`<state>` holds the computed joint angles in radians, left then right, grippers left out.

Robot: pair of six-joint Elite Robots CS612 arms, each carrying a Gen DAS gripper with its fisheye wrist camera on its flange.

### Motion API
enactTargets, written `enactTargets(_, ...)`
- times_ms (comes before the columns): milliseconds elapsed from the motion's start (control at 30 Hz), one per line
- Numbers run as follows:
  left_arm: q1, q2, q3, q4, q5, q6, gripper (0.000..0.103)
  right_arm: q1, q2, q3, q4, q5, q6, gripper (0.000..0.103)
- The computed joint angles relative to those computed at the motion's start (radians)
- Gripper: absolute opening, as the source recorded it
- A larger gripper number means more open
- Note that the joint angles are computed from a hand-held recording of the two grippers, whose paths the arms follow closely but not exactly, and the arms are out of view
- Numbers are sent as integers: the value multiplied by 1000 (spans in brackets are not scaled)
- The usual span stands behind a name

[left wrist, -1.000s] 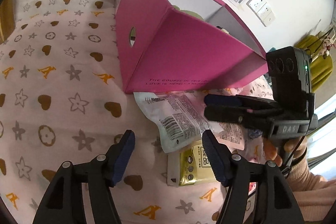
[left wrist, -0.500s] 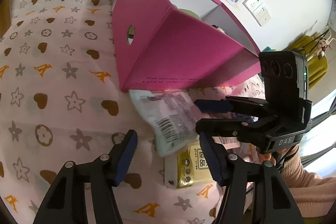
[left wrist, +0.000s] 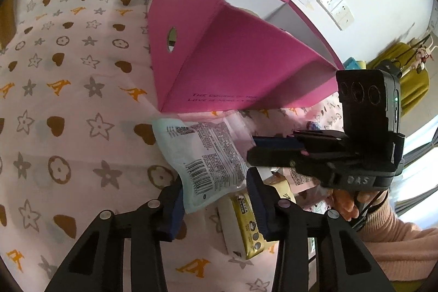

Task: Organize soft objects
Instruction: 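Grasp the clear plastic packet beside the box with the right gripper, then carry the clear packet into the pink box and open the right gripper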

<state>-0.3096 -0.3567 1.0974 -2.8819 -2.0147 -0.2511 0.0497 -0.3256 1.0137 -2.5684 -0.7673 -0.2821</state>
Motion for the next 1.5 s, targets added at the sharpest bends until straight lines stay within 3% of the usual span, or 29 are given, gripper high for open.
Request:
enactTargets(100, -5, -4, 6, -14, 5, -5, 39, -8, -5, 18, -33, 56, -7, 15)
enactTargets(233, -10, -15, 23, -54, -11, 1, 34, -13, -20, 43, -78, 73, -7, 8)
enactTargets(533, -36, -72, 80, -131, 10, 53, 34, -25, -75, 124, -234, 119, 13, 7)
enactTargets(733, -44, -86, 12, -68, 34, 103, 34, -45, -88, 120, -318, 149, 65, 7)
enactTargets(833, -50, -70, -53, -28, 74, 122, 34, -48, -87, 100, -379, 123, 100, 7)
enactTargets(1033, -50, -12, -199, 61, 120, 138, 34, -55, -30, -20, -365, 111, 169, 7)
enactTargets(1233, -51, 29, -272, 144, 195, 125, 40, -40, 16, -116, -262, 40, 149, 8)
enactTargets(1400, -52, 18, -245, 123, 291, 108, 54, -36, 17, -124, -201, -33, 125, 11)
enactTargets(1500, -48, 9, -221, 85, 304, 86, 53, -38, 14, -118, -198, -55, 122, 13)
